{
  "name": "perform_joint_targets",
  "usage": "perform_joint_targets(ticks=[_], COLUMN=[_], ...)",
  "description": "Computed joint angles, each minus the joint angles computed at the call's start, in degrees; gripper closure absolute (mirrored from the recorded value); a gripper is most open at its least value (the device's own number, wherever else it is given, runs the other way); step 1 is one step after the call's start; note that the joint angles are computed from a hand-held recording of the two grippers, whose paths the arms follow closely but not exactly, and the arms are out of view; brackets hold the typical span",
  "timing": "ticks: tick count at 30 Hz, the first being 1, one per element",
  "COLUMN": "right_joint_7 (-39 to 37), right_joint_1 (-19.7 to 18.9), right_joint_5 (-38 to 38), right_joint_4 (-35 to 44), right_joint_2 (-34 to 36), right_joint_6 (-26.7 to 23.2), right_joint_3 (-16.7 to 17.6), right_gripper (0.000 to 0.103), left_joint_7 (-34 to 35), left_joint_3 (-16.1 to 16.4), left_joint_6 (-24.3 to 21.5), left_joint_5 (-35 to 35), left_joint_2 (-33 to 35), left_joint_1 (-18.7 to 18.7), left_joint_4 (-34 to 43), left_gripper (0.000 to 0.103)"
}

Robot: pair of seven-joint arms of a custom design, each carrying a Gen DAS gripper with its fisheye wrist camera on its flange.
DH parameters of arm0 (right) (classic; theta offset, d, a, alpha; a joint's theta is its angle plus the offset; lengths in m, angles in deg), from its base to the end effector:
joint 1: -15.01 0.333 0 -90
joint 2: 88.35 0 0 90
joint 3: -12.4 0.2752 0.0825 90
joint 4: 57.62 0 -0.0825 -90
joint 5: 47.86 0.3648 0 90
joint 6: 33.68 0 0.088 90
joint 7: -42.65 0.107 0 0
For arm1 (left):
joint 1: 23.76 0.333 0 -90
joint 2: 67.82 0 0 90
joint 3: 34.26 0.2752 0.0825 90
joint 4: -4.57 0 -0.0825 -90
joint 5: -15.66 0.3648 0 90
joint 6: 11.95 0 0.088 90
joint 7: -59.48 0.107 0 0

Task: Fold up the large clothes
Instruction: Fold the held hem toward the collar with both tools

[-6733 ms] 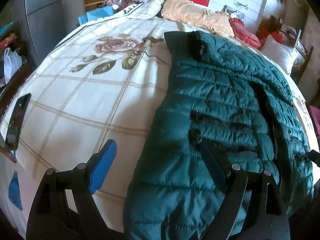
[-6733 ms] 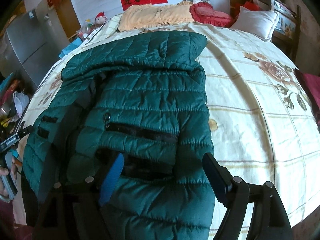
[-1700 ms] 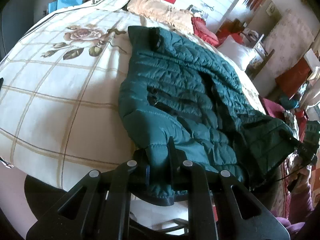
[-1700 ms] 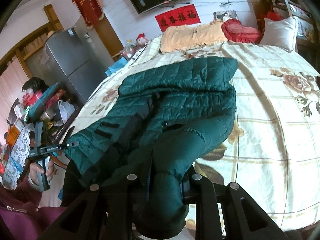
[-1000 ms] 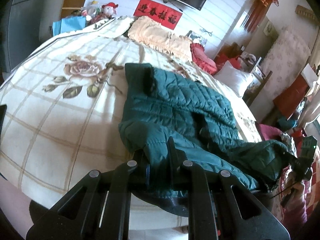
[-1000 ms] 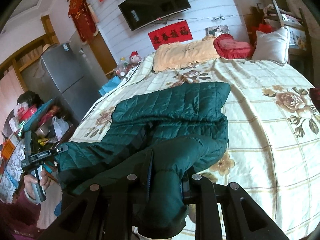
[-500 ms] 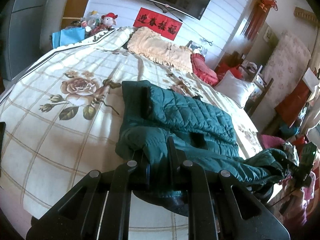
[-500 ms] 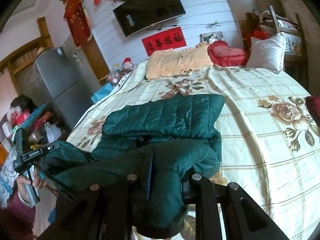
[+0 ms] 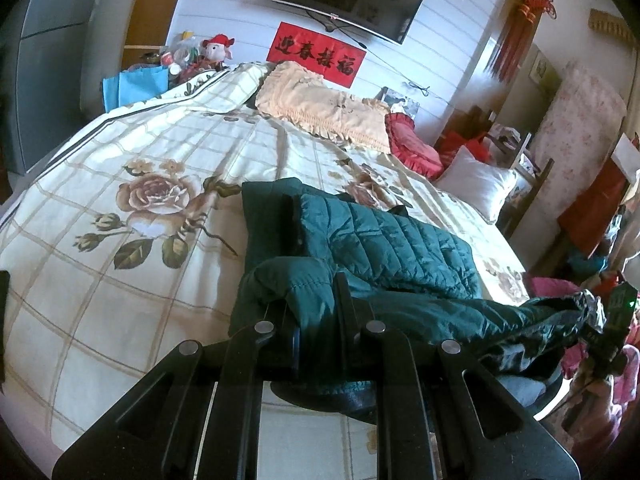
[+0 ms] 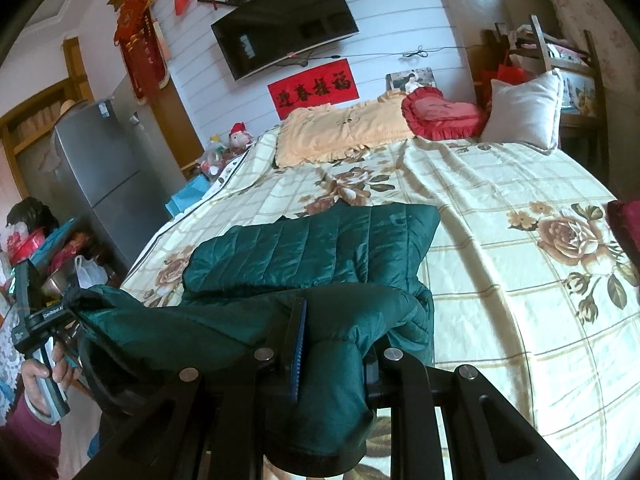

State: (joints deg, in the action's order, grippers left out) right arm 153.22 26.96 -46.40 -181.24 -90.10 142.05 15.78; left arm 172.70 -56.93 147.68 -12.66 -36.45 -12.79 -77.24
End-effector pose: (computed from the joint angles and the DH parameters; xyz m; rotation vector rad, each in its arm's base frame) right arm 0.5461 0.1479 0.4960 -1.4964 1.6792 -0.5065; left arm 0.7124 -0.0599 0.4604 -1.7490 1.8782 -1.2629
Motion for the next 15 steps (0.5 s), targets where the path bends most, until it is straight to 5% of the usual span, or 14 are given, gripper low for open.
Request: perform_joint_targets(ticks=[15], right_joint_7=[3.2], right_joint_1=[1.4], right_joint_5=[-4.7], right_joint_4=[10.1], right_joint_2=[7.5], right_joint_6=[-3.9], right_joint_3=[-3.4], right_gripper=[0.085], left_joint_7=[-10.6], left_joint_3=[4.4], left_joint_6=[-6.2], left_joint_5=[11.3], left_joint_2=[11.6], left_joint_1=[-5.8], left_joint_4=[18.9], left_gripper=[0.091])
